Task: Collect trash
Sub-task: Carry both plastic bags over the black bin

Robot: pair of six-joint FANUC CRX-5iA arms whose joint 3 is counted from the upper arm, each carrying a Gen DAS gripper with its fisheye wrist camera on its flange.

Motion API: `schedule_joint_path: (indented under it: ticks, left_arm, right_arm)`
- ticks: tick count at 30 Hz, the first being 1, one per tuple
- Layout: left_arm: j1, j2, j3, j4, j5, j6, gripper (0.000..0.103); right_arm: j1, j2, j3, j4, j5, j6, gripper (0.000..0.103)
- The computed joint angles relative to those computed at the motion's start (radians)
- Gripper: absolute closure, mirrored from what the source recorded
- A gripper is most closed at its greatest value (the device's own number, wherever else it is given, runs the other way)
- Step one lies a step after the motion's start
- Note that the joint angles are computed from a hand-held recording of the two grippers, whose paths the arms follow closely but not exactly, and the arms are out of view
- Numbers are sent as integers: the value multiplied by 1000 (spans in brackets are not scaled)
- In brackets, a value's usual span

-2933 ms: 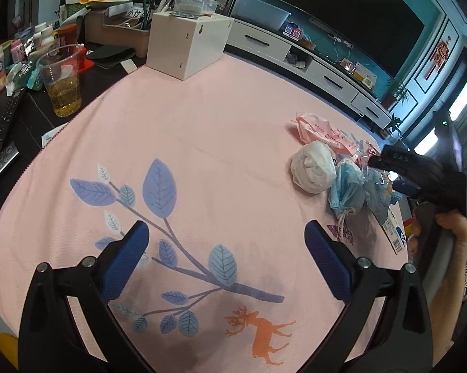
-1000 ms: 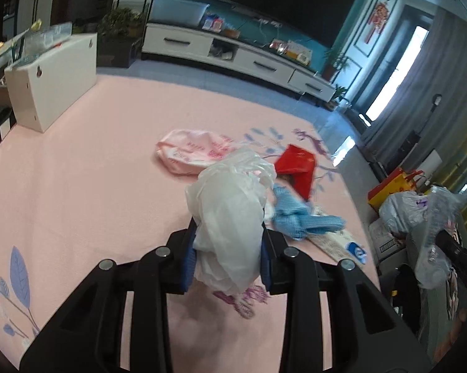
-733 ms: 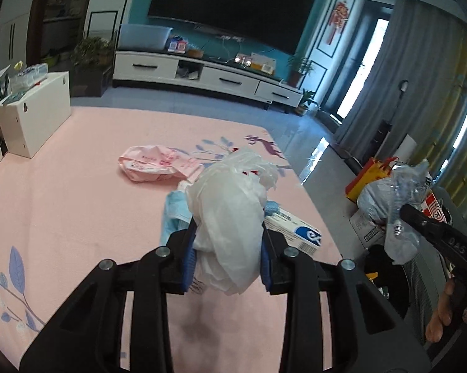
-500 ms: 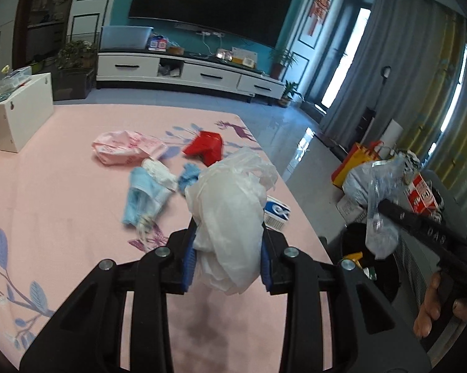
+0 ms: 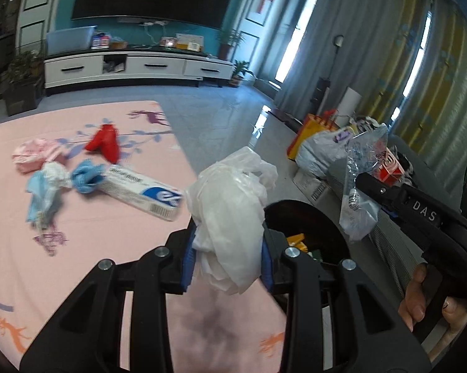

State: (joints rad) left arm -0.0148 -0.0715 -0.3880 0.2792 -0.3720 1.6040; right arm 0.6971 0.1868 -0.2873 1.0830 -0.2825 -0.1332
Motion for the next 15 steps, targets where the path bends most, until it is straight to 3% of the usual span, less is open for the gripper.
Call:
schedule_joint_path:
  ticks: [5,10,15]
  left_arm:
    - [-78,103,97,-17,-26,-4,68]
    - [-127,206,164,45,-55,-84,68]
    - [-151,329,257,65,-150,-110,68]
  right_arm:
    - [-22,1,-3,-131,-45,42,80]
    - [-48,4,-3,-233,-73,49,78]
    - [-58,31,37,-387,-102,146,78]
